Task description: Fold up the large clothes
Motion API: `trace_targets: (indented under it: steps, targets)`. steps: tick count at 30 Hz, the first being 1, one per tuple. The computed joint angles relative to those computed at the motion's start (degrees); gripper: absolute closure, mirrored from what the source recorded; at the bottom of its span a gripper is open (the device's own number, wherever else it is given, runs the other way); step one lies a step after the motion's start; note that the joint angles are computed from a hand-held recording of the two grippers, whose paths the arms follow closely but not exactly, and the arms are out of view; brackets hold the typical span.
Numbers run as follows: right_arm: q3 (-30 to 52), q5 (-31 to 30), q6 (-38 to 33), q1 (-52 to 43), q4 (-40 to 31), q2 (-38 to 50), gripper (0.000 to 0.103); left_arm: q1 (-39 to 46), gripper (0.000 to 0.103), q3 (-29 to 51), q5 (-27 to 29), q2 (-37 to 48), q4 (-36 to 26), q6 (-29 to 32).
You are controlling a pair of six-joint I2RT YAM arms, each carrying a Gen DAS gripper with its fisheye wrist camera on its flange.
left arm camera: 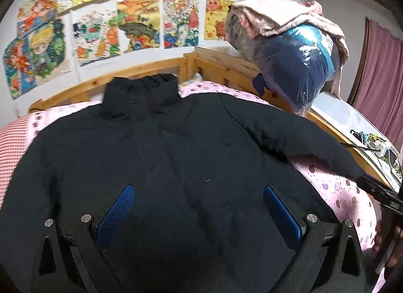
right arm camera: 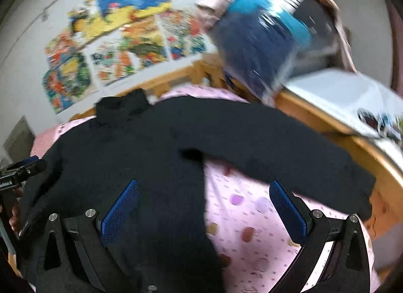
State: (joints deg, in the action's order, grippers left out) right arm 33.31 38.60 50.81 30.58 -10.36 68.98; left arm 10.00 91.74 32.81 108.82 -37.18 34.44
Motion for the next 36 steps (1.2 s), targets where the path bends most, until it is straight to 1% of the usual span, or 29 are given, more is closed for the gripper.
trace_targets:
  steps: [4, 8, 10, 13, 14, 16, 17, 19, 21, 22, 23, 24, 25, 26, 28, 30, 31, 32, 34, 35, 36]
  targets:
    - [-8.6, -7.8, 3.7, -6.2, 7.0, -5.1, 0.001, -5.4, 0.000, 2.7, -2.9, 4.8, 1.6, -3.5]
    - [-17.3, -11.0, 5.8, -11.9, 15.8, -10.3, 0.001, -10.2, 0.000, 7.3, -5.4, 10.6, 2.4, -8.9]
    - [-19.3, -13.2, 6.8, -15.5, 18.5, -10.1, 0.001, -12.4, 0.000, 9.4, -6.5, 13.1, 3.7, -11.8]
    - [-23.1, -18.9, 10.0, -21.2, 24.7, -8.1, 0.001, -14.5, 0.000, 12.1, -7.3, 16.4, 5.5, -15.1]
    - [-25.5, -21.3, 11.1, -23.7, 29.0, -6.9, 0.001, -15.2, 0.000, 13.6, -7.7, 17.9, 5.7, -16.2]
    - [-28.0, -22.7, 12.5, -25.8, 34.9, -4.3, 0.001, -16.6, 0.000, 16.6, -8.7, 21.0, 6.3, -18.1]
    - [-28.8, -24.2, 12.3, -28.2, 38.9, -1.5, 0.001, -17.2, 0.000, 17.6, -9.2, 22.1, 6.7, -18.8]
    - [-29.3, -23.9, 12.3, -29.1, 43.6, 2.1, 0.001, -18.3, 0.000, 19.6, -10.3, 24.2, 7.1, -19.7]
    - [-28.9, -23.2, 12.0, -30.0, 47.2, 5.5, 0.006, -19.5, 0.000, 22.7, -12.0, 26.8, 6.2, -20.2]
    - [-28.2, -23.1, 12.0, -30.6, 48.2, 7.1, 0.013, -19.8, 0.000, 24.1, -12.5, 27.9, 5.5, -20.3]
    - [-27.6, -23.3, 11.9, -31.6, 49.1, 8.7, 0.022, -20.2, 0.000, 26.0, -13.1, 29.4, 4.7, -20.7]
    - [-26.9, -23.8, 12.1, -32.9, 50.1, 10.7, 0.027, -20.5, 0.000, 27.8, -13.4, 30.7, 3.7, -21.0]
    - [-26.4, -23.9, 12.9, -33.5, 49.9, 11.3, 0.038, -20.8, 0.000, 30.2, -13.6, 32.4, 2.5, -21.4]
    - [-25.5, -25.0, 13.9, -35.0, 52.2, 14.2, 0.050, -21.0, 0.000, 33.1, -13.7, 34.3, 0.8, -21.7]
    - [-27.0, -25.9, 15.3, -36.6, 56.0, 15.8, 0.062, -21.5, 0.000, 39.1, -13.8, 38.3, -2.9, -22.0]
    - [-28.0, -26.3, 15.7, -37.7, 59.9, 17.9, 0.067, -21.9, 0.000, 46.6, -14.0, 43.1, -7.9, -21.9]
    - [-27.3, -26.3, 15.4, -38.0, 59.7, 18.2, 0.073, -22.2, 0.000, 48.5, -14.8, 44.5, -9.1, -21.6]
    - [-27.5, -26.0, 15.1, -37.9, 59.8, 18.1, 0.079, -22.5, 0.000, 49.1, -15.8, 45.2, -9.6, -21.1]
    - [-26.9, -25.1, 13.7, -37.7, 57.9, 16.8, 0.087, -22.9, 0.000, 47.0, -16.8, 44.3, -8.2, -20.4]
    - [-25.9, -24.4, 12.6, -37.7, 55.5, 15.3, 0.090, -22.9, 0.000, 46.4, -16.9, 43.9, -8.0, -20.3]
    - [-25.7, -23.3, 11.7, -37.1, 53.7, 13.6, 0.091, -22.8, 0.000, 46.3, -16.5, 43.7, -8.3, -20.2]
